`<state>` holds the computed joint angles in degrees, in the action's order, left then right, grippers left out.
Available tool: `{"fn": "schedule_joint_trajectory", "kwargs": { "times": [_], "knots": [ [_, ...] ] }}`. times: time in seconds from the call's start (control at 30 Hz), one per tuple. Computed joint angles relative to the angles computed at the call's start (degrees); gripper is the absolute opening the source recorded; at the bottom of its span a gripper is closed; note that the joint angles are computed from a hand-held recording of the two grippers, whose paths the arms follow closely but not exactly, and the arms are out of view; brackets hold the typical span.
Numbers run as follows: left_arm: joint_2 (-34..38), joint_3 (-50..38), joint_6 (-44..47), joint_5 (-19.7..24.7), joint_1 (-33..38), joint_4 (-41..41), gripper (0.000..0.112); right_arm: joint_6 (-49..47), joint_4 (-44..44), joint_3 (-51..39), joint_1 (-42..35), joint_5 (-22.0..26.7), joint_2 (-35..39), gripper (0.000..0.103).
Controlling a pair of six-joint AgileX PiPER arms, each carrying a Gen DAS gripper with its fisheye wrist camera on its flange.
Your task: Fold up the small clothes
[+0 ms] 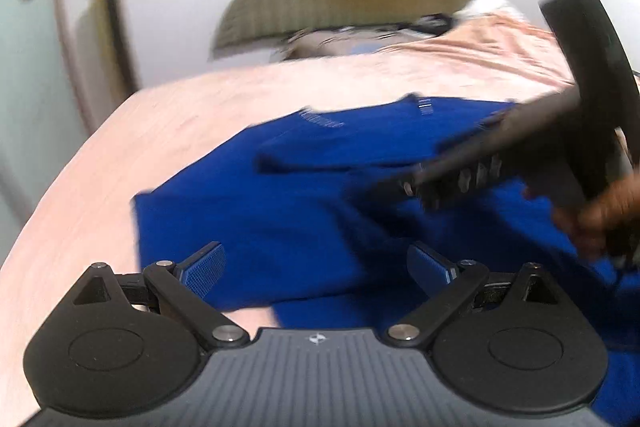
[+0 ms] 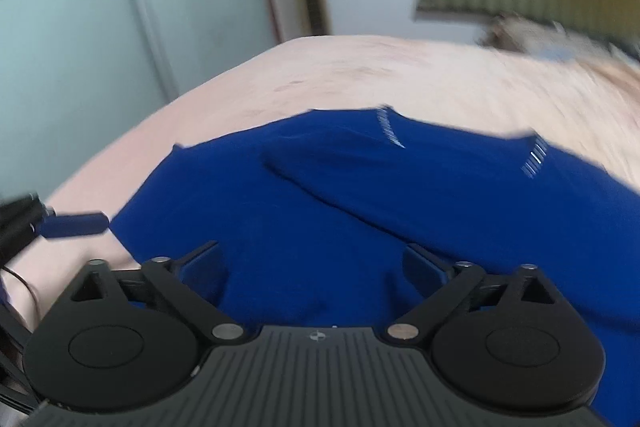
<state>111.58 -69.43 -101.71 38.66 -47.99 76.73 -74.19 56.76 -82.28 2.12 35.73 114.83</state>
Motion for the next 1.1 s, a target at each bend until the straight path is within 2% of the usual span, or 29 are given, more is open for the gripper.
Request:
{"fn": "schedule_joint_trajectory", "kwargs": {
  "times": [0.07,0.1,0.2,0.3,0.37,0.4,0.5,0.6,0.63,0.73,0.9,0.97,1.0,1.03,1.1],
  "knots": [
    [1.4,-1.9,-1.3,3.9,0.4,-2.4,0.098,3.4,-3.2,3.0,3.3,-10.0,-0.7,0.093],
    [2.0,-2.9,-2.1,6.1,0.7,-3.9,0.098,2.5,-1.3,4.7,3.4,-12.1,-1.6,0.094],
    [5.4,-6.8,-0.6,8.7,4.0,-10.2,0.098,-8.2,12.4,10.5,-1.4,-12.7,-4.8,0.098],
    [9.1,-11.5,6.5,9.5,6.3,-17.5,0.099,-7.6,15.9,12.5,-7.4,-11.6,-6.2,0.098],
    [9.9,-11.9,5.0,10.3,5.8,-17.1,0.099,-8.0,19.8,13.6,-10.6,-11.4,-6.8,0.098],
    [9.1,-10.8,4.3,10.2,5.5,-16.8,0.098,-7.6,21.0,13.7,-12.9,-8.6,-7.0,0.099],
    [8.1,-9.7,3.1,10.1,5.0,-17.4,0.098,2.4,18.1,9.7,-19.1,8.0,-3.6,0.096],
    [7.5,-10.1,3.9,8.5,6.1,-18.9,0.098,14.8,11.9,3.0,-21.6,24.9,2.6,0.087],
    [6.9,-9.5,3.5,8.4,6.1,-19.0,0.098,17.5,10.6,2.0,-21.8,28.0,3.8,0.085],
    [7.3,-9.1,3.1,7.9,6.6,-18.4,0.098,20.7,9.2,1.9,-21.5,31.6,5.3,0.084],
    [8.2,-10.5,3.2,9.3,6.0,-18.4,0.098,19.1,11.7,2.6,-18.6,26.6,4.7,0.08],
    [8.1,-10.7,2.7,9.7,5.9,-18.3,0.098,19.0,12.6,2.0,-17.3,23.8,5.2,0.066],
    [8.0,-10.8,2.3,10.1,5.7,-18.1,0.098,18.9,12.5,1.1,-16.5,22.4,5.7,0.051],
    [7.7,-10.8,1.9,10.6,5.5,-17.7,0.098,19.1,11.4,0.1,-16.0,21.3,6.1,0.03],
    [7.2,-10.9,0.3,12.3,4.5,-16.0,0.098,20.0,9.8,-2.8,-15.3,22.2,7.5,0.016]
  ]
}}
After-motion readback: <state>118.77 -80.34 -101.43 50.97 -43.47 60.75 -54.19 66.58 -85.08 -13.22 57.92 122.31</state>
